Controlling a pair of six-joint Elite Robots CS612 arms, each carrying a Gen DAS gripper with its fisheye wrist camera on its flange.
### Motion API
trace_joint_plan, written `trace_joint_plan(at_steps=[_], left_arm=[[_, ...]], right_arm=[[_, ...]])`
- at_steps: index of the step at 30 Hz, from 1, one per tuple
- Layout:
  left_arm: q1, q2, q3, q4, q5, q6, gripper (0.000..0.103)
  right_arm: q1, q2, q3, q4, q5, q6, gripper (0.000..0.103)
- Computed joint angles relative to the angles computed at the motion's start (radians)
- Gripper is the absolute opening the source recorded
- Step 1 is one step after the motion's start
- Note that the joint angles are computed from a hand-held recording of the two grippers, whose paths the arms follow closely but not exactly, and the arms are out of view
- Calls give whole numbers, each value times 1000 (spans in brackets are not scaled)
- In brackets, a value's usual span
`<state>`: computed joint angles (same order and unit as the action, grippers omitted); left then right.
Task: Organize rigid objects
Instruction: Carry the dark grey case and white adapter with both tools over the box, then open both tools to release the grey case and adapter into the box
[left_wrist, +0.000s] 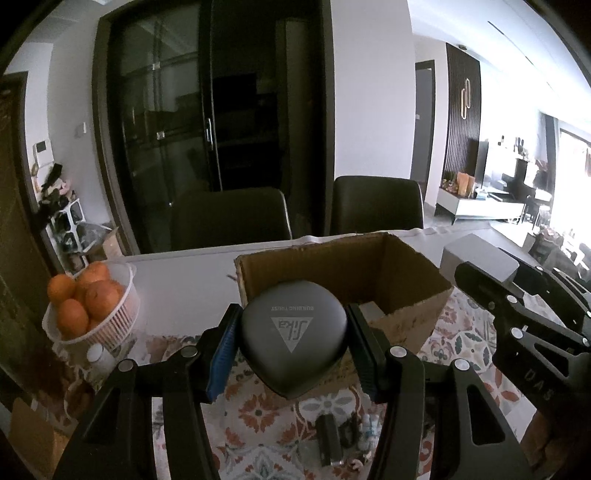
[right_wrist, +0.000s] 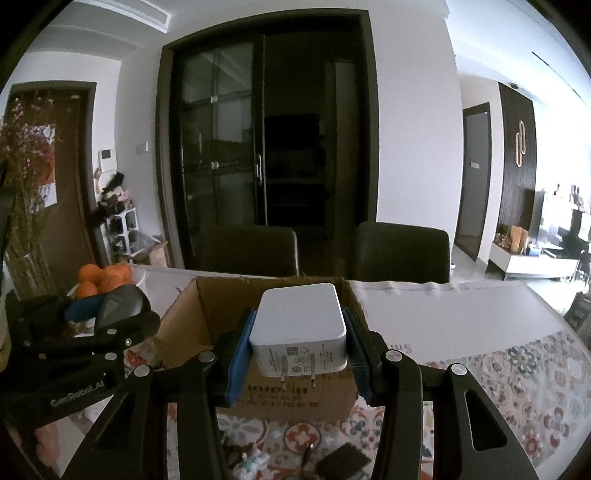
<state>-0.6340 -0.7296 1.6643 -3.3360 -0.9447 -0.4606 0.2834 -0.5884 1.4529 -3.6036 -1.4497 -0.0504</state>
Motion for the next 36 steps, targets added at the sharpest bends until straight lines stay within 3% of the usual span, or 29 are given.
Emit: trace_joint_plan(at_steps=[9,21,36], left_arm=[[33,11,-58,58,-59,-1,55],[70,39,-143,218,-146,-55,55],[98,73,-212,352,-233,-89,56]], right_arm=[[-4,19,-81,120,26,-6,47],[-7,53,-183,303,38,-27,47],[-9,89,-262,471,51,-38,48]])
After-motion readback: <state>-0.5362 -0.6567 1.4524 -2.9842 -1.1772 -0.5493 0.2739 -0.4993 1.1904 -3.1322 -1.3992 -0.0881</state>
